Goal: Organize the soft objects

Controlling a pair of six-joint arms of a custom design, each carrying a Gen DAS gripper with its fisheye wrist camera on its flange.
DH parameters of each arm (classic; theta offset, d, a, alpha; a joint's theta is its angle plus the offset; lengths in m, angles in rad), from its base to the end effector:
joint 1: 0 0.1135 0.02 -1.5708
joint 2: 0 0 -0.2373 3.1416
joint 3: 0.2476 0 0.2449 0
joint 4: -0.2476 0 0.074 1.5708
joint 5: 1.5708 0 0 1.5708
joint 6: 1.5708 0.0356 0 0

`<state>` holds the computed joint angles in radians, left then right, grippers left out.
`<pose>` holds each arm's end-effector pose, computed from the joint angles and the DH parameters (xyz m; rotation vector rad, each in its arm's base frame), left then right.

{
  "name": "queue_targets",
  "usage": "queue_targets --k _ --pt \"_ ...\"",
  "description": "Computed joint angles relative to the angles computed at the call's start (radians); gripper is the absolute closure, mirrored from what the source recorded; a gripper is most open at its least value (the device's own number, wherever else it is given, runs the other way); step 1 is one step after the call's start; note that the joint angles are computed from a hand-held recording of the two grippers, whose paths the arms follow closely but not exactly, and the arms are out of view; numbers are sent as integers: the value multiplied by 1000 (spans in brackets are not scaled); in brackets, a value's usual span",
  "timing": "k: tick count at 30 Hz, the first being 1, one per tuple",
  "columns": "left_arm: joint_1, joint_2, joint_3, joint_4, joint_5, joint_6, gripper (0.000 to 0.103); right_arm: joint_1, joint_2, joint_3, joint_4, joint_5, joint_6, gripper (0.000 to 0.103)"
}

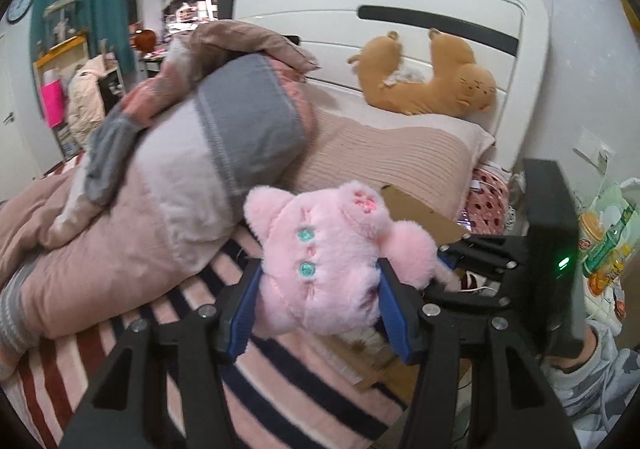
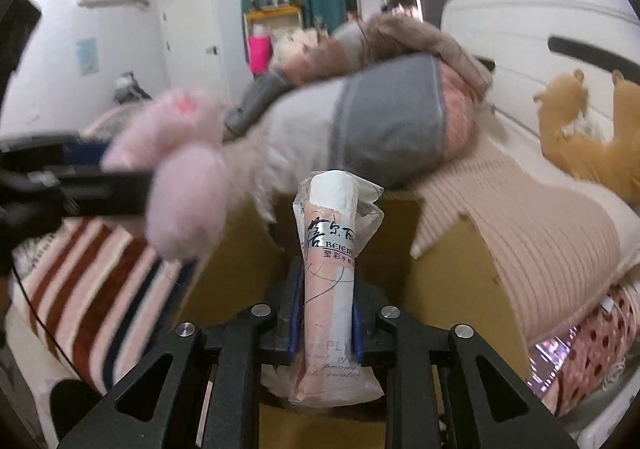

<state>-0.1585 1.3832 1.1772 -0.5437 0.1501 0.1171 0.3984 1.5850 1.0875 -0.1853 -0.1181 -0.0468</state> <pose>0.2957 -0.0527 0.2824 0.3934 2.2844 -0.1950 0.3168 0.1379 0.2212 -0.5626 2.1969 0.3205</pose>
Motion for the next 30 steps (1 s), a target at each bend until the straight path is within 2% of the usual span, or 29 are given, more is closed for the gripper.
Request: queue_targets --k 4,14,17,22,24,26,30 --pt "-43 94 56 12 -20 -4 50 -41 47 13 -9 2 -18 63" --pt "-53 209 93 28 -36 5 45 -99 68 21 -20 -78 -53 54" --pt "-48 204 85 33 -42 6 45 -92 52 9 -17 -92 -53 47" --pt "-23 155 47 51 -29 10 31 -83 45 14 -24 -102 -44 45" --pt "-5 120 18 65 -15 7 23 -87 48 24 -31 -128 -51 44" --pt "18 75 -22 79 3 -3 20 -91 47 33 -35 -167 -66 43" --pt "58 -20 -102 102 -1 -47 16 -84 20 28 -22 -214 -110 27"
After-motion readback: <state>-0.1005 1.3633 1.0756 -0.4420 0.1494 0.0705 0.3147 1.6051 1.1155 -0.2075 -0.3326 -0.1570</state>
